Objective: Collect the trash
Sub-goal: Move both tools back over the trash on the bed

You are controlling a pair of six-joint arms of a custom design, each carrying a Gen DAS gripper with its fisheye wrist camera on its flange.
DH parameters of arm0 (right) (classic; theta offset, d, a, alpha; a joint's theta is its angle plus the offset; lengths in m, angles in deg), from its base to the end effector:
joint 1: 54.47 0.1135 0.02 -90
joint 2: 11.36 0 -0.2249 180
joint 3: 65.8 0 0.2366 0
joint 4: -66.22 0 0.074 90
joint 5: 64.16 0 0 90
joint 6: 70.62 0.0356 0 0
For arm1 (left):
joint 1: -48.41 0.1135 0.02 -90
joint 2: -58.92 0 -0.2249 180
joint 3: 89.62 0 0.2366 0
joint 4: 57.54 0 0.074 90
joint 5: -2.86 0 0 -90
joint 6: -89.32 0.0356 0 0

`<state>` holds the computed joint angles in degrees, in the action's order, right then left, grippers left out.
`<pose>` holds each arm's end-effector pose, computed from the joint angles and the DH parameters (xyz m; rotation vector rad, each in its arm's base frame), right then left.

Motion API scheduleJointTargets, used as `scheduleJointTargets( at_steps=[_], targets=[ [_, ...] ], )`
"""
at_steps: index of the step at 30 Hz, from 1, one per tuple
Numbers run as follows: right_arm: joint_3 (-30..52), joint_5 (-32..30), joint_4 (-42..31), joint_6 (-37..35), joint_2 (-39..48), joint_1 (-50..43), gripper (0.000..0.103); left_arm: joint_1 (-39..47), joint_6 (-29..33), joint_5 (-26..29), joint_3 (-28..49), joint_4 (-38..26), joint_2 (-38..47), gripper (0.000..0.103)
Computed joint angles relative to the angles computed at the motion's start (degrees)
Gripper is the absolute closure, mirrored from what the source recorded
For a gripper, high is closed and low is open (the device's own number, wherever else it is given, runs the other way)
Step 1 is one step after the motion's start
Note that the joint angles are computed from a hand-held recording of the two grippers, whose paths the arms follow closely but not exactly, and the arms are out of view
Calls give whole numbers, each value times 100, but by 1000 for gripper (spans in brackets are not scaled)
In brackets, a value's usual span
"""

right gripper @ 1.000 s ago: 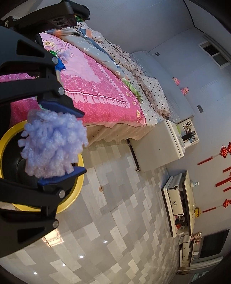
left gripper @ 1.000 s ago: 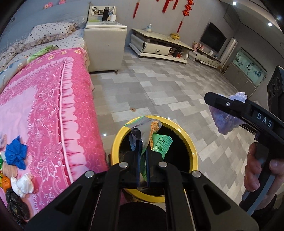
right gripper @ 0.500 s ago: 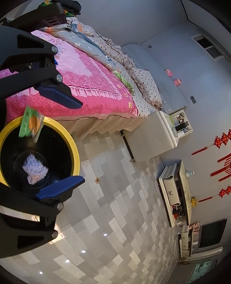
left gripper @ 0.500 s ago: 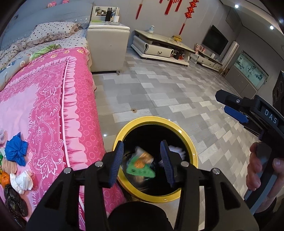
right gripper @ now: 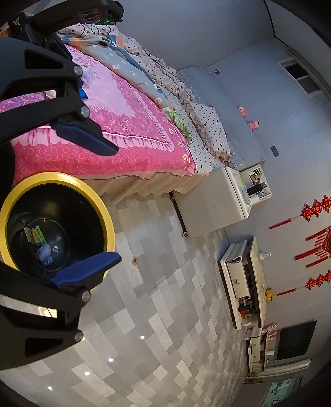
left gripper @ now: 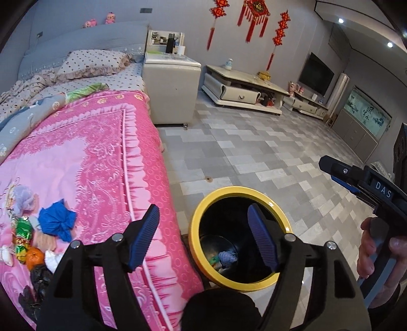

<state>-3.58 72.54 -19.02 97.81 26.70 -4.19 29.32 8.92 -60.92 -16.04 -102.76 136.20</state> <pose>0.0879 0.0653 0.2628 0.7736 2.0771 0.1005 0.2559 -0.1052 0.2378 0.7954 2.2672 -0.6297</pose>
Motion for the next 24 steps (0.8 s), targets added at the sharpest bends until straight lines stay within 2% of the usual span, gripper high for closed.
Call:
scheduleJointTargets(
  at_steps=[4,9,18,24],
  targets=[
    [447,314,-132,295,656,517,27,470,207,151,45,-214,-208,29],
    [984,477,40,91,1361,768,22,1161,519,322,130,-395,-374,20],
    [1612,62,1388,-1412,2462,549,14,2522,1031,610,546,-549,-53,14],
    [2116,-345,2303,-2359,3380,322,10,3243,1179,528,881,-475,321,11]
  ],
)
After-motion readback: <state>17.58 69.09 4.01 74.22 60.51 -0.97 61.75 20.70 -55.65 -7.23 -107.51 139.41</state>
